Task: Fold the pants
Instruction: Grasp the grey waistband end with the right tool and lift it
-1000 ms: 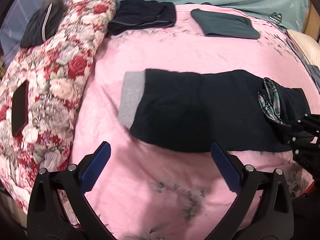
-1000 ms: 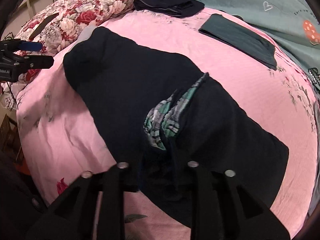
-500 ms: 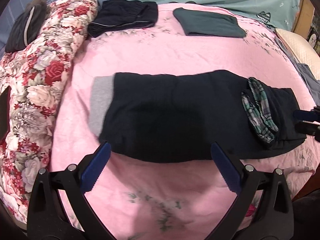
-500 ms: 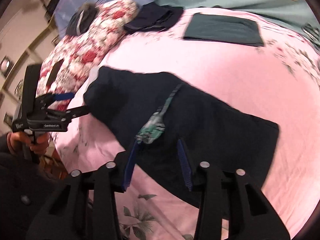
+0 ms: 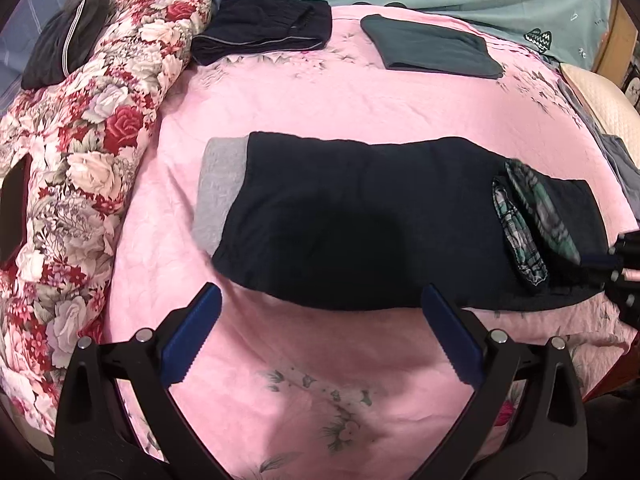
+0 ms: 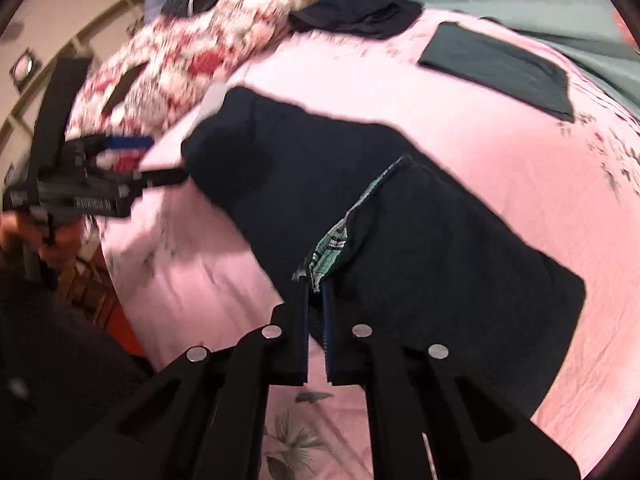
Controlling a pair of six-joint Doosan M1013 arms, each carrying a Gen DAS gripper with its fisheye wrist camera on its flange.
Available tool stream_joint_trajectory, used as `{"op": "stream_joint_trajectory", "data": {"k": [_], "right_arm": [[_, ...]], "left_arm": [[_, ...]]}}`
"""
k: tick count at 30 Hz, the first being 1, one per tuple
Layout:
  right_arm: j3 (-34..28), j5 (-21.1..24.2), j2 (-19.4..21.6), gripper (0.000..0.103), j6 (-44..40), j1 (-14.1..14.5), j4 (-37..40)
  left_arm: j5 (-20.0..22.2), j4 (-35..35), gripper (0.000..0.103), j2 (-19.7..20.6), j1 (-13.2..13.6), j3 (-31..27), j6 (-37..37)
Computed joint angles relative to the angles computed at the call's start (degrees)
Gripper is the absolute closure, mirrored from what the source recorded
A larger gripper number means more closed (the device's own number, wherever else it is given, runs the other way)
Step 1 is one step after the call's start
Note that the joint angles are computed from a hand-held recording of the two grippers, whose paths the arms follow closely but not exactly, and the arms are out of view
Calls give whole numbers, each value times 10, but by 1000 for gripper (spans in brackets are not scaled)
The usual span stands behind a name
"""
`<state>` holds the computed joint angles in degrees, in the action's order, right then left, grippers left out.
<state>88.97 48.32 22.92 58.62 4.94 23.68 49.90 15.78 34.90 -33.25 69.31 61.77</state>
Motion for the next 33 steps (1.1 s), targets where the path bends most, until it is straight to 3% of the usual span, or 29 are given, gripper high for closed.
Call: {"op": "stream_joint_trajectory", "data": {"k": [3,5,7,11,14,16,18,21,24,30,33], "right_arm": [[-5,17,13,91,18,-1,-3],[-9,34,8,68,6,-9,30],[2,24,-5,62,-25,-21,85],[12,8,-9,61,-6,-46,162],[0,6,18,63,104,-48,92],[-2,4,21,66,113,-47,82],[-12,10,14,65,136,-42,60],[-6,-40,-10,60,78,-30,89],[-33,-46,-5,59,42,-3,58],[-96,-12,44,59,8,50,21],[-126,8,69,59,6,71,0]], "left_arm": [[-1,-5,2,2,-2,-3,10],[-2,-3,2,2,-5,-4,18],[-6,8,2,0,-7,-2,20],[0,14,2,0,-6,0,9],[2,12,2,-2,-2,3,-1],[0,19,2,-4,1,7,-12],[2,33,2,-8,5,11,-23],[-8,59,2,-20,16,27,-59],[-5,62,2,-25,35,37,-90],[-42,-6,2,-14,76,29,-71],[-72,-87,3,-5,96,19,-19]]}}
